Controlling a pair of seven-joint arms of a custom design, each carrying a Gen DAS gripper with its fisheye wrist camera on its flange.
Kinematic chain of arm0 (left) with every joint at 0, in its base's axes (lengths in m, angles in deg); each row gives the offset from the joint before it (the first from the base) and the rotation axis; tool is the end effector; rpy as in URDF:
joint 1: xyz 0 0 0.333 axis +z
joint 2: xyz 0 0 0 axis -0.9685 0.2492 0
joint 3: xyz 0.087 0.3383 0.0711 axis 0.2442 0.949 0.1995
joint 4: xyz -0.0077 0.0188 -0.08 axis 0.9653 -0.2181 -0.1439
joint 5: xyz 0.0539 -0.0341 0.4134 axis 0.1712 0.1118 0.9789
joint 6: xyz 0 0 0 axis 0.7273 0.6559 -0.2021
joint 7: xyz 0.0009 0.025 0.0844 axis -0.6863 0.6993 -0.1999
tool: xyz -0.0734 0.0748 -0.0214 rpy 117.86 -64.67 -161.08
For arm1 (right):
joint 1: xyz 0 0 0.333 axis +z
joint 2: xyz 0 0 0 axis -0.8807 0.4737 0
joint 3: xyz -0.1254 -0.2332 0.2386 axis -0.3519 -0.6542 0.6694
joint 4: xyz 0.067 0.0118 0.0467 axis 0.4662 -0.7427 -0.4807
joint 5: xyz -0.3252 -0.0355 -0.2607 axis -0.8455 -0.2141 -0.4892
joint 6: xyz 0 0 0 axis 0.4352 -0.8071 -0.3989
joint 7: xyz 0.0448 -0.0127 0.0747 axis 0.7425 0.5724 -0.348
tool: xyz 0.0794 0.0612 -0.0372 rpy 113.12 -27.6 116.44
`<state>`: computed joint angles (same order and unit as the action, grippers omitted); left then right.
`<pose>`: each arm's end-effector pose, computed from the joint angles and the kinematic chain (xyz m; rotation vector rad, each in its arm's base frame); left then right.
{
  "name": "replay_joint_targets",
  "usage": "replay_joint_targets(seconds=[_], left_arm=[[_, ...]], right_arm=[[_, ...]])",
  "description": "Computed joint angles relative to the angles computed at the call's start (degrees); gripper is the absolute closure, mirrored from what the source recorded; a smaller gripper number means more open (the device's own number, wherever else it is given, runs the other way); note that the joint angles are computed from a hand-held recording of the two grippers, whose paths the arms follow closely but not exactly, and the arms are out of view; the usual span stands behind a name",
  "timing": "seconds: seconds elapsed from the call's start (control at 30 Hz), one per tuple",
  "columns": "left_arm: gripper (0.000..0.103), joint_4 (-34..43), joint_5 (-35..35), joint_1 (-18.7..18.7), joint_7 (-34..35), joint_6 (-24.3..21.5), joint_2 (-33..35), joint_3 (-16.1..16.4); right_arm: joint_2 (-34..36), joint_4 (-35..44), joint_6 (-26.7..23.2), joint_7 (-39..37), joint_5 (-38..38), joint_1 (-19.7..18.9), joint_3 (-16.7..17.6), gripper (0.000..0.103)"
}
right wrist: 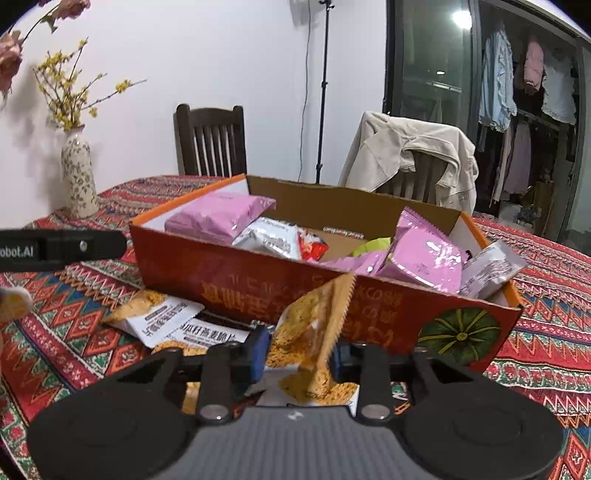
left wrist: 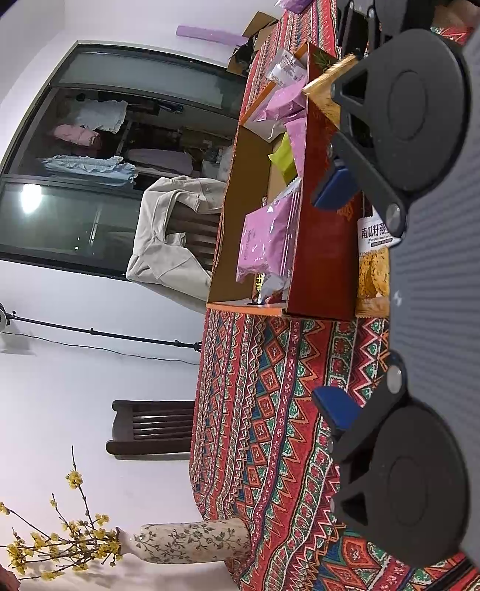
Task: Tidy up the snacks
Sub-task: 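Grasp a white cracker packet with the right tool from the pile, then grasp a white-and-orange cracker packet with the left tool while the right tool holds its packet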
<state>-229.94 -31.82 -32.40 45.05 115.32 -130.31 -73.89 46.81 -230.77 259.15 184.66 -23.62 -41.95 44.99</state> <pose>0.3656 -0.2087 0.4126 -1.7445 1.2458 -0.9632 0.4450 0.2432 0.4138 -1.9469 1.0083 -0.6032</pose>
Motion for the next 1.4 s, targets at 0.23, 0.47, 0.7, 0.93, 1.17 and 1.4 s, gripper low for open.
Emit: replay_joint_targets(seconds=[0.23, 0.47, 0.7, 0.93, 1.17, 1.4], left_arm=[[0.0, 0.4, 0.2, 0.2, 0.1, -0.6, 0.9, 0.0], [0.0, 0.8, 0.8, 0.3, 0.0, -1.6, 2.0, -0.1], [0.0, 1.5, 2.0, 0.4, -0.1, -3.1, 3.9, 0.1], [0.0, 3.4, 4.7, -0.2, 2.6, -4.5, 11.5, 1.4], [0.0, 5.6, 6.5, -0.3, 5.8, -6.5, 19.0, 1.5], [0.0, 8.7, 9.9, 1.3, 5.4, -12.4, 21.2, -0.9]], right_arm=[[-0.7, -0.5, 2.4, 6.4, -5.2, -1.2, -1.4, 0.091], [-2.0, -2.3, 5.1, 6.2, -3.1, -1.5, -1.8, 0.091], [-3.1, -3.7, 7.3, 6.8, -2.5, -1.4, -2.8, 0.091], [-3.3, -4.0, 6.8, 5.8, -0.5, -1.0, -2.7, 0.091], [-3.3, -4.2, 6.7, 7.0, -3.2, -0.8, -3.1, 0.091], [-3.2, -4.2, 6.5, 7.7, -4.3, -0.9, -3.2, 0.091]])
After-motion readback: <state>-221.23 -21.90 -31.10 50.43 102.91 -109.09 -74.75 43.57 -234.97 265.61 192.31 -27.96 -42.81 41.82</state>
